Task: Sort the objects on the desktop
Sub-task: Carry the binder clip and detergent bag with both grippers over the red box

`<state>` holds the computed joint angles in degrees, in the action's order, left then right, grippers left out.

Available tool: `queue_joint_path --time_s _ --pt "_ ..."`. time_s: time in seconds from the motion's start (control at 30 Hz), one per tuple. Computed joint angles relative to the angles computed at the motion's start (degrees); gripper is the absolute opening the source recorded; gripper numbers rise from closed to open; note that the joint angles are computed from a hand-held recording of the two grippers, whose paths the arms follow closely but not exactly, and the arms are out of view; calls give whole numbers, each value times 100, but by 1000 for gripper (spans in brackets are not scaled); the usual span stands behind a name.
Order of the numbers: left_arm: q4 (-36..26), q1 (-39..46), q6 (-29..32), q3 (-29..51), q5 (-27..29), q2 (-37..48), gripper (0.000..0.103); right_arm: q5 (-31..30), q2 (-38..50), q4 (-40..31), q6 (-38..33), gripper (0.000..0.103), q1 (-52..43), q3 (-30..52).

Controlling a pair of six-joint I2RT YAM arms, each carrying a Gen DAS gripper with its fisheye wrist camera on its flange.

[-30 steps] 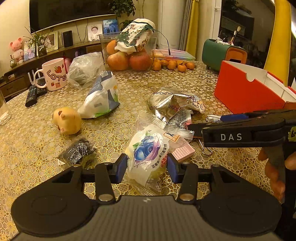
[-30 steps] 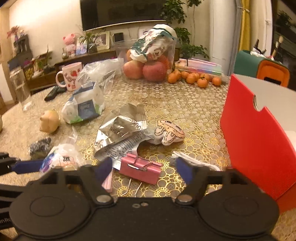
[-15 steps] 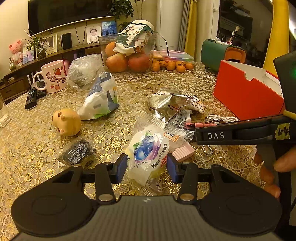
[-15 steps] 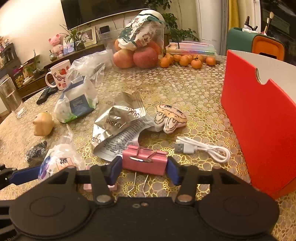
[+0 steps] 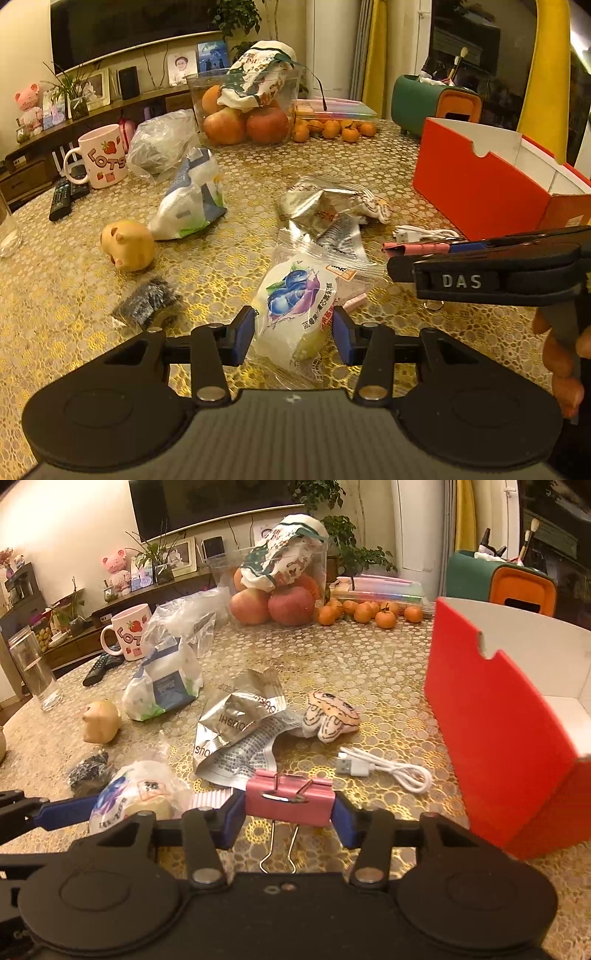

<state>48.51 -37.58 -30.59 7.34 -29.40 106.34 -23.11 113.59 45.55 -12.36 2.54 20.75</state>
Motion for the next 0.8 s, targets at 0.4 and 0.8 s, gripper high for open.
queue_joint_path --time_s 0.4,0.8 --pt "-2291 -1248 -802 396 -777 -1688 43 -849 -1479 -1119 -904 48 -1168 -587" --pt "-3805 -1961 -859 1470 -1133 -2432 43 -2005 -3169 -3906 -2375 48 -2864 -164"
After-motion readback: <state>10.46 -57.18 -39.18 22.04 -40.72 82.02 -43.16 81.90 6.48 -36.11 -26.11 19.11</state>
